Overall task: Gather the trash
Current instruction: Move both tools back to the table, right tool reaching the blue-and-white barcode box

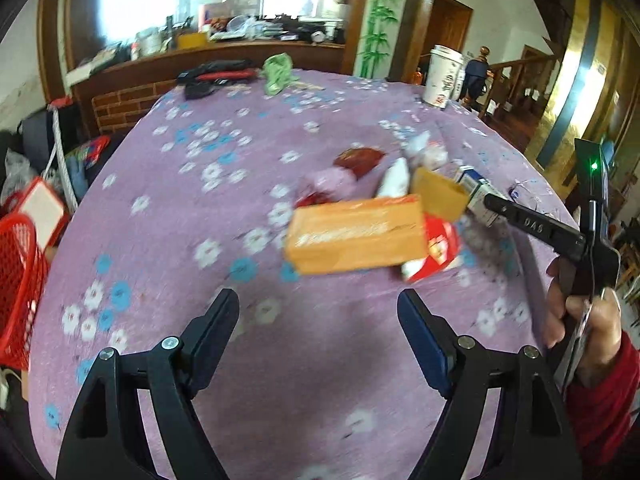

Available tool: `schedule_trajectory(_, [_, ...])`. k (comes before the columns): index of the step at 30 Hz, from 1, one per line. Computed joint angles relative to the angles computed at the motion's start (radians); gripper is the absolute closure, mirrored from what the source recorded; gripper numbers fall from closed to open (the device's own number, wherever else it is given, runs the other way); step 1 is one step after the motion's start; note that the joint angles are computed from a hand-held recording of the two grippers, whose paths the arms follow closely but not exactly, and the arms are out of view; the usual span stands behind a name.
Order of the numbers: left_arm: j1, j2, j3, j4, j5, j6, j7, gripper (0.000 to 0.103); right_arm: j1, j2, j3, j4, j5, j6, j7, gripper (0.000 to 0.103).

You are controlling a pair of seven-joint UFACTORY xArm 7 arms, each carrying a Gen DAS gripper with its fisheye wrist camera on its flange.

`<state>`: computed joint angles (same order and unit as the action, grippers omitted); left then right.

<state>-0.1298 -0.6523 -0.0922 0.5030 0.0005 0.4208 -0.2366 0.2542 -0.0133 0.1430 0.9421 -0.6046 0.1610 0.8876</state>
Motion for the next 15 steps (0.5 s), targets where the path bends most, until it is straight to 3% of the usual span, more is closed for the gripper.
schedule_trajectory(2, [0.018,0.035,-0.056,0.028,0.046,-0.019,-0.014,0.015,-0.003,-0.006,-0.002,-0.008,0.002,-0.017,0.006,0.061])
schedule_trajectory(4, [0.085,0.059,-0.152,0.049,0.148,-0.024,-0.063,0.014,-0.007,-0.013,-0.002,-0.018,0.025,-0.031,-0.003,0.061])
schedule_trajectory(5, [0.147,0.065,-0.231,0.058,0.237,-0.027,-0.111,0.014,-0.007,-0.016,-0.003,-0.025,0.063,-0.041,-0.032,0.061])
schedule_trajectory(10, [0.396,0.081,-0.503,0.092,0.615,-0.05,-0.313,0.014,0.002,-0.016,-0.001,-0.041,0.243,-0.059,-0.172,0.061])
schedule_trajectory(15, [0.539,0.097,-0.622,0.128,0.862,-0.098,-0.482,0.015,-0.001,-0.021,0.007,-0.051,0.279,-0.075,-0.2,0.061])
